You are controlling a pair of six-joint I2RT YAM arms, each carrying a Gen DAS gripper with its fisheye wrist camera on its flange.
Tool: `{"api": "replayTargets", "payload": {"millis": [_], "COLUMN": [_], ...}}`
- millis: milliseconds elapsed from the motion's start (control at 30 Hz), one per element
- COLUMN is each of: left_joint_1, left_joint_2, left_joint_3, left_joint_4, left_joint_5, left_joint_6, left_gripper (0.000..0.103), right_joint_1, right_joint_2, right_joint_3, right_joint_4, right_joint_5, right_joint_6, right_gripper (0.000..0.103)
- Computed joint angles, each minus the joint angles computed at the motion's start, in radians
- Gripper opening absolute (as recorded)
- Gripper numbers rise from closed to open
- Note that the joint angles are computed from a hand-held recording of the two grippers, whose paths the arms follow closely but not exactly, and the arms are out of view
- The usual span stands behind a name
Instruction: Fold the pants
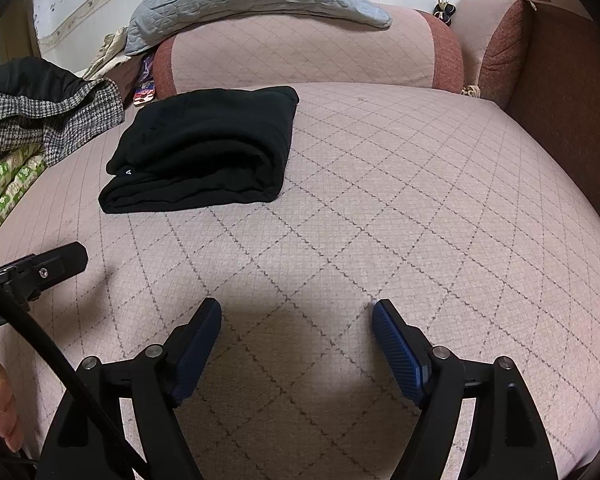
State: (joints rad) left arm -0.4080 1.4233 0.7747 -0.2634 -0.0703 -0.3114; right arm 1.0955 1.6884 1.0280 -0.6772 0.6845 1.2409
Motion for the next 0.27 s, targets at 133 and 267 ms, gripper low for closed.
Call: {"api": "replayTargets", "payload": {"millis": [133,267], "left_joint_1": [-0.007,-0.012], "left_joint_2": [0.011,0.005], "left_joint_3": [-0.003,-0.009], "left_joint_4": [0.000,0.002], "left_joint_5": [-0.010,-0.024], "left_joint_6": [-0.004,-0.008], "left_gripper": [0.103,0.103], "right_joint_1": [-0.005,-0.008], "right_joint_2": [-0.003,-0.004], "right_joint_3": [-0.005,-0.008], "right_joint_4": [0.008,0.011], "right_joint_5": [0.002,0.002], "right_joint_6": [-0.012,-0.018], "right_gripper": [0.083,0.083]}}
